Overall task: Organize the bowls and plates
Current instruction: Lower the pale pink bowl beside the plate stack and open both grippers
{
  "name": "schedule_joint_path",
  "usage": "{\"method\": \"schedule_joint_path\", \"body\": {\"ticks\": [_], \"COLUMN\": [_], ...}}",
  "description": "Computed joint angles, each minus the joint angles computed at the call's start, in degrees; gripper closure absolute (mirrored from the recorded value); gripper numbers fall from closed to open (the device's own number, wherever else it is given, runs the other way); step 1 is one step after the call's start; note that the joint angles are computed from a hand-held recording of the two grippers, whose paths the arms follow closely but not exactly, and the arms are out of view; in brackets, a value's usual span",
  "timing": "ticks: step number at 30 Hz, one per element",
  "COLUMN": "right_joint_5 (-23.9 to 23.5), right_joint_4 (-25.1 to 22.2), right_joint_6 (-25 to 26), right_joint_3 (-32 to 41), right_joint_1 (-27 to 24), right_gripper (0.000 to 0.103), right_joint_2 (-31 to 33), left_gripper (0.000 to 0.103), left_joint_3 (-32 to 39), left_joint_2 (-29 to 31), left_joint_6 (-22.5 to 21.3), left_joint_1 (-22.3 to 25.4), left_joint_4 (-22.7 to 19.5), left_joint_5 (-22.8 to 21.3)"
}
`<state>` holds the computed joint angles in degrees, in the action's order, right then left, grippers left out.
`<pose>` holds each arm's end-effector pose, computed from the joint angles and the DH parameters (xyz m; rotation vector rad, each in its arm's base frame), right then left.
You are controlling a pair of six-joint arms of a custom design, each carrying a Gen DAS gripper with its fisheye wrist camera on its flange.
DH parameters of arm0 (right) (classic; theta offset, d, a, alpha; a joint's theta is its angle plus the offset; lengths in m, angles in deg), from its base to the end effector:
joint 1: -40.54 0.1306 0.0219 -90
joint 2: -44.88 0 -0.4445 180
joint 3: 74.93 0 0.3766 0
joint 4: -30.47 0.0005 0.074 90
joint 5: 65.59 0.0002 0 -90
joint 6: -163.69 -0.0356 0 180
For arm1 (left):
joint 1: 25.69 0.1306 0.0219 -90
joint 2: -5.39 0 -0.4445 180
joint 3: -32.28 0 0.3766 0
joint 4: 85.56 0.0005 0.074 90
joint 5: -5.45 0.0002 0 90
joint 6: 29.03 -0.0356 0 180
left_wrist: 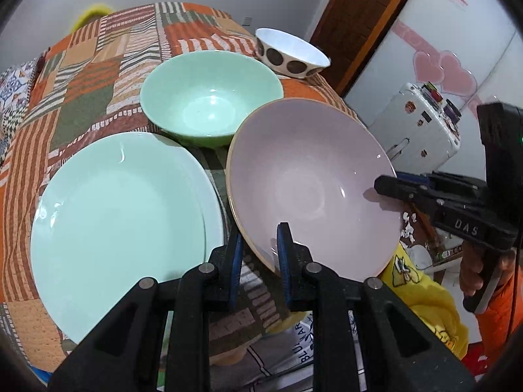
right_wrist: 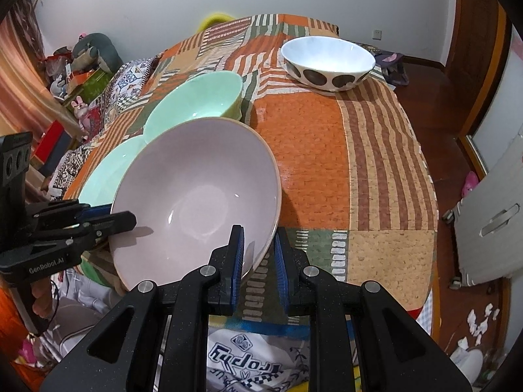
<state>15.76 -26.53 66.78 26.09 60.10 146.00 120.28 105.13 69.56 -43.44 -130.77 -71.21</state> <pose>0.5104 0.1865 0.4743 -0.3432 2.5705 0.3661 0.4973 -0.1683 0.4009 0.2967 2.5775 -0.4705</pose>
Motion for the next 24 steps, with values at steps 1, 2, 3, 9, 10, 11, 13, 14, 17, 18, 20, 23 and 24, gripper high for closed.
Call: {"method": "schedule_joint_path", "body": {"ticks": [1, 2, 3, 9, 10, 11, 13, 14, 17, 18, 20, 23, 24], "right_joint_5": [0.0, 0.0, -0.1, -0.4, -0.5, -0.6, -1.0, -1.4, -2.0, -1.9, -2.3, -3.1, -3.1], "right_joint_4": [-0.1, -0.1, -0.2, -0.6, -0.7, -0.9, -1.0, -1.1, -1.6, -1.8, -2.1, -2.7, -2.8], "right_joint_6": [0.0, 0.1, 0.0, -0.4, -0.2, 0.0, 0.0, 0.0, -0.1, 0.1, 0.2, 0.0, 0.1], "right_joint_3": [0.1, 0.3, 0.5, 1.6, 1.5, 1.7, 1.6, 1.6, 1.6, 2.0, 2.1, 2.6, 2.7], "right_joint_1": [0.1, 0.1, 0.2, 0.2, 0.2, 0.1, 0.0, -0.1, -0.3, -0.3, -0.5, -0.8, -0.8], "right_gripper": [0.086, 0.086, 0.086, 0.086, 0.086, 0.086, 0.086, 0.084, 0.083, 0.083, 0.083, 0.083, 0.083], "right_joint_2": [0.1, 0.3, 0.4, 1.5, 1.5, 1.7, 1.7, 1.7, 2.0, 2.3, 2.3, 2.6, 2.6], "left_gripper": [0.083, 0.083, 0.083, 0.083, 0.083, 0.083, 0.083, 0.083, 0.083, 0.083, 0.083, 0.083, 0.083], "left_joint_3": [0.1, 0.2, 0.3, 0.6, 0.5, 0.5, 0.3, 0.3, 0.3, 0.2, 0.0, -0.1, 0.0], "left_joint_2": [0.1, 0.2, 0.3, 0.7, 0.6, 0.6, 0.5, 0.6, 0.3, -0.1, -0.7, -1.5, -1.7], "left_joint_6": [0.4, 0.6, 0.8, 0.9, 0.8, 0.7, 0.9, 1.2, 1.5, 1.3, 0.8, 0.1, -0.1], "left_joint_1": [0.2, 0.3, 0.4, 0.6, 0.5, 0.5, 0.6, 0.7, 0.9, 0.8, 0.5, 0.3, 0.3], "left_joint_4": [0.1, 0.1, 0.1, -0.5, -0.4, -0.4, -0.3, -0.2, -0.2, 0.0, 0.3, 0.7, 0.9], "left_joint_5": [0.1, 0.2, 0.2, 0.6, 0.3, 0.2, 0.7, 1.3, 2.2, 2.0, 0.9, 0.0, -0.1]}}
